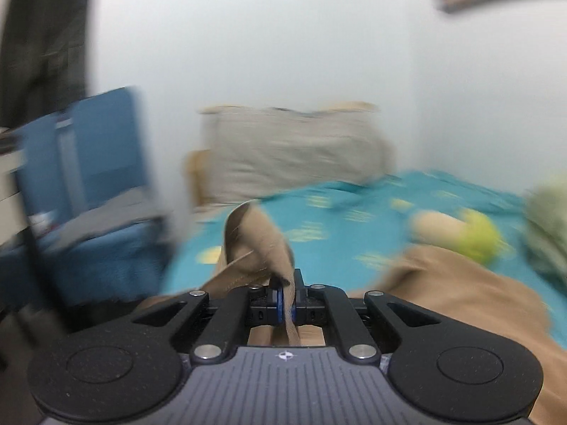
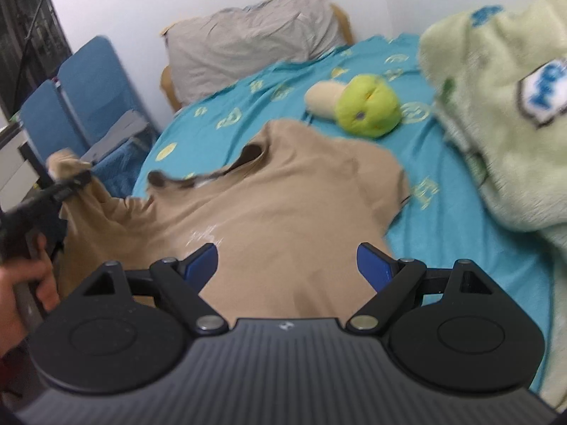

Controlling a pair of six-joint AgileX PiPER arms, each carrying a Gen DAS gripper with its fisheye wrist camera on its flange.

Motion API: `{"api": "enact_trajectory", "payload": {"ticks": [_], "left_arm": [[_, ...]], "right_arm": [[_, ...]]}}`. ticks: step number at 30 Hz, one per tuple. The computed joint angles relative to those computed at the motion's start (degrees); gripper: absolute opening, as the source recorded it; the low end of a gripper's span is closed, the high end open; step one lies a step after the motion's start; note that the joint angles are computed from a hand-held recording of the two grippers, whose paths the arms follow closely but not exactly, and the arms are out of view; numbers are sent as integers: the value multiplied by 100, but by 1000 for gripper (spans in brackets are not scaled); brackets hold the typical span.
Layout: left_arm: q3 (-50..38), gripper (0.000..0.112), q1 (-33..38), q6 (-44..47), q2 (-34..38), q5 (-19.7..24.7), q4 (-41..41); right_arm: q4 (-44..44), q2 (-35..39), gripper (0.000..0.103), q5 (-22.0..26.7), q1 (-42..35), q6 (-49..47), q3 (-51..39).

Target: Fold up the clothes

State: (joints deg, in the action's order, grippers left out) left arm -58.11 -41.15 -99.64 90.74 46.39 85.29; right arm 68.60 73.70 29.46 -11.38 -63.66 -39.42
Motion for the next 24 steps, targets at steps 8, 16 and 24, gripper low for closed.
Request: {"api": "enact_trajectory", "payload": {"ticks": [8, 16, 24], "left_arm": [[-834, 54, -275, 1548, 800, -919, -2735], [1397, 83, -1395, 1181, -2381, 434, -4833], [2767, 69, -2321, -301, -4932, 1702, -7106]], "right_arm": [[300, 182, 87, 60, -263, -380, -33], [416, 34, 87, 884, -666, -482, 40], [126, -223, 87, 1103, -843, -187, 213]]}}
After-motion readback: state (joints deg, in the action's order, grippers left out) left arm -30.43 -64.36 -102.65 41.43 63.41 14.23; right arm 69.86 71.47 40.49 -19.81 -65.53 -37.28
